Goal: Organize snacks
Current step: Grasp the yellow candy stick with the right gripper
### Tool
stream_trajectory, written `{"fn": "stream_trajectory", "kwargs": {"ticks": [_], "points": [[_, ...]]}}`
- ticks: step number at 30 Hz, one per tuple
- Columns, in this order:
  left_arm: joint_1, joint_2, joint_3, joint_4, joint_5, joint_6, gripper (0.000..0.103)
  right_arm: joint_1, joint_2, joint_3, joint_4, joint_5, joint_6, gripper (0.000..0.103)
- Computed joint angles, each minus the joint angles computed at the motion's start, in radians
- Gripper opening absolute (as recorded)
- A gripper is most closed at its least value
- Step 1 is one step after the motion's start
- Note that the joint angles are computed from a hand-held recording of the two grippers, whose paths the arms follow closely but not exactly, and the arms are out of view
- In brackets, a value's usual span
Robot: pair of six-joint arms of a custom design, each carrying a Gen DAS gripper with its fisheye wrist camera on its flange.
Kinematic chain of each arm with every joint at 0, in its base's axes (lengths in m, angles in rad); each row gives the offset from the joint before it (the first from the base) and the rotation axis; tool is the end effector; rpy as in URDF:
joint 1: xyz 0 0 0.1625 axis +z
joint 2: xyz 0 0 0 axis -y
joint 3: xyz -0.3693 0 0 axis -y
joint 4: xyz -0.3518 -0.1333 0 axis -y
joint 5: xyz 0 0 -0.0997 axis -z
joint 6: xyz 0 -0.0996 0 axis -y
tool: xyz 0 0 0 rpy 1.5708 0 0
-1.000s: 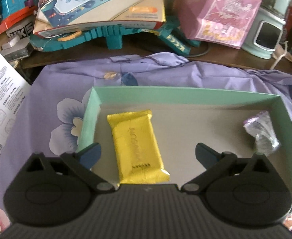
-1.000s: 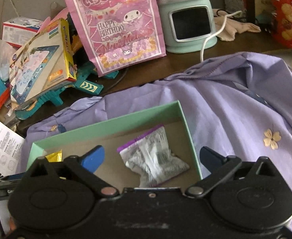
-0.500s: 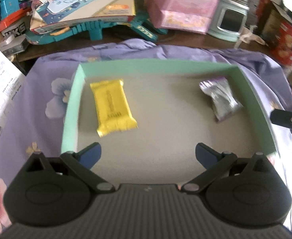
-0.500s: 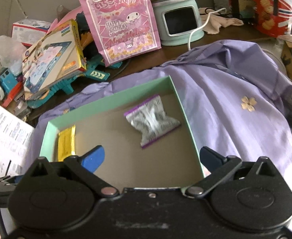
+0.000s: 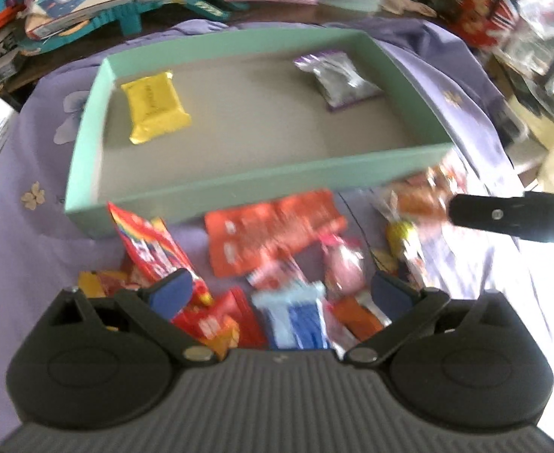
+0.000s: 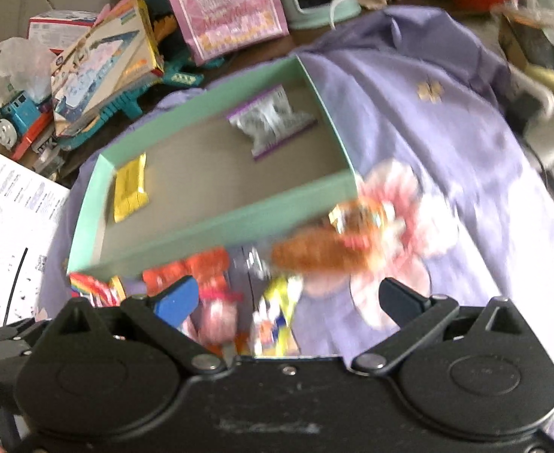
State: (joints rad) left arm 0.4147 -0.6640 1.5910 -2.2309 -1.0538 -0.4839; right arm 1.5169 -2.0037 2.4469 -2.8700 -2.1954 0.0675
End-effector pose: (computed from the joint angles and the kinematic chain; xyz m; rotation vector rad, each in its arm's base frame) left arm -0.4530 -0.3989 -0.0011 0.9396 2.4113 -0.2631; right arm 0.0594 -0.2929 0.3692 -0.4829 -2.3001 1.0658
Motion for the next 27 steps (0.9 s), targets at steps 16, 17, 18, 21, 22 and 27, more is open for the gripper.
{"fn": "stream_trajectory", "kwargs": {"ticks": [16,17,18,21,22,27], "points": [[-0.048,0.006,0.083,-0.009,-0.005,0.04,0.083,-0.172,-0.303,0.174,0.076,0.161,0.04,0.098],[-0.041,0.005,0.082,0.003,0.008,0.023,0.083,-0.169,-0.301,0.175,0.07,0.161,0.042,0.098],[-0.033,0.006,0.076,0.012,0.012,0.009,0.083,-0.17,-0.302,0.176,0.07,0.164,0.042,0.098],[-0.008,-0.01,0.076,0.011,-0.009,-0.013,0.078,-0.195,-0.306,0.176,0.08,0.199,0.043,0.098],[-0.006,-0.015,0.076,0.013,-0.015,-0.012,0.076,-0.202,-0.303,0.176,0.079,0.212,0.044,0.098],[-0.023,-0.041,0.102,-0.057,-0.081,0.029,0.073,-0.176,-0.216,0.162,0.016,0.212,0.041,0.082]]}}
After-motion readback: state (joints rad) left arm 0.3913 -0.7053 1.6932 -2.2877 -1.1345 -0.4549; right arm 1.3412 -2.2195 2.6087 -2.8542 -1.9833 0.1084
